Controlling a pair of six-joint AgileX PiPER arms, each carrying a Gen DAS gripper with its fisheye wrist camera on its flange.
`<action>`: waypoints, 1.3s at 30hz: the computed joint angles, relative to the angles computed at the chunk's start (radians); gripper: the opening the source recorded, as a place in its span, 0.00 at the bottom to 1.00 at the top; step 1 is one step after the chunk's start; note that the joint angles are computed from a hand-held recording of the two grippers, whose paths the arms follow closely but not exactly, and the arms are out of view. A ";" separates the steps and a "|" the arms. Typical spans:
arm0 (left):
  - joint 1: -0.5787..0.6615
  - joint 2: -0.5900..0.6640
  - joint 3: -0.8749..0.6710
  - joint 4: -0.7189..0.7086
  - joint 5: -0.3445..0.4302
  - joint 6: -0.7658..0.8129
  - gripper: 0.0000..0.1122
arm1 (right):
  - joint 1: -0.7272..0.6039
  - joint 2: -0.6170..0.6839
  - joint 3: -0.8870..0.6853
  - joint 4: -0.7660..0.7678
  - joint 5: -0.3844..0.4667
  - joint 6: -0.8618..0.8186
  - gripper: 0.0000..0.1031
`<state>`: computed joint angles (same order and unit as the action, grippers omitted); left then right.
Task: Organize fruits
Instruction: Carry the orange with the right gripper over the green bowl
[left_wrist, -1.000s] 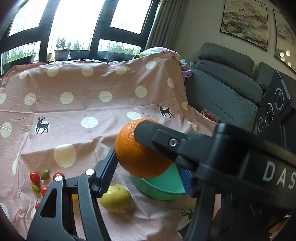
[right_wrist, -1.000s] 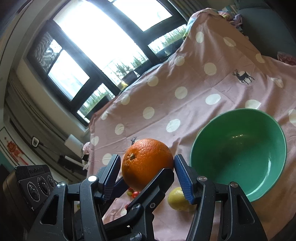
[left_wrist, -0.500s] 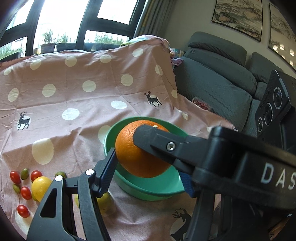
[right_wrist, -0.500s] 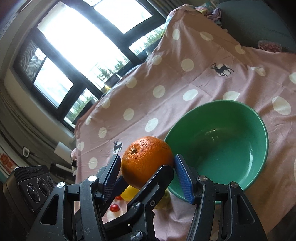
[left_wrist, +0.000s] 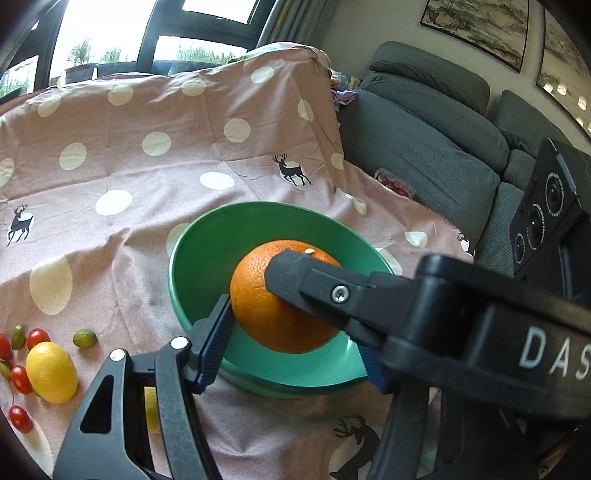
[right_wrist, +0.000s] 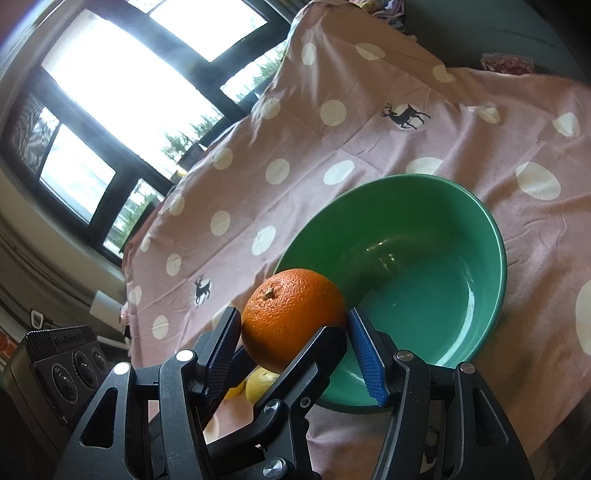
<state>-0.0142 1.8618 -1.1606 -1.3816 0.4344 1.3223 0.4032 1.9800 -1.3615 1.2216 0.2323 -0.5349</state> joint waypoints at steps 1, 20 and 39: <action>-0.001 0.004 -0.003 0.004 0.003 -0.005 0.55 | -0.002 0.001 -0.001 -0.014 0.000 0.015 0.61; -0.012 0.076 -0.074 0.111 0.050 -0.124 0.55 | -0.019 0.031 -0.033 -0.300 0.022 0.323 0.61; -0.019 0.087 -0.086 0.176 0.037 -0.199 0.55 | -0.021 0.034 -0.034 -0.297 0.028 0.327 0.61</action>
<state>-0.0334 1.9489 -1.2471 -1.2058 0.4710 1.1238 0.3820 2.0137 -1.3951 0.9250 0.2608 -0.2076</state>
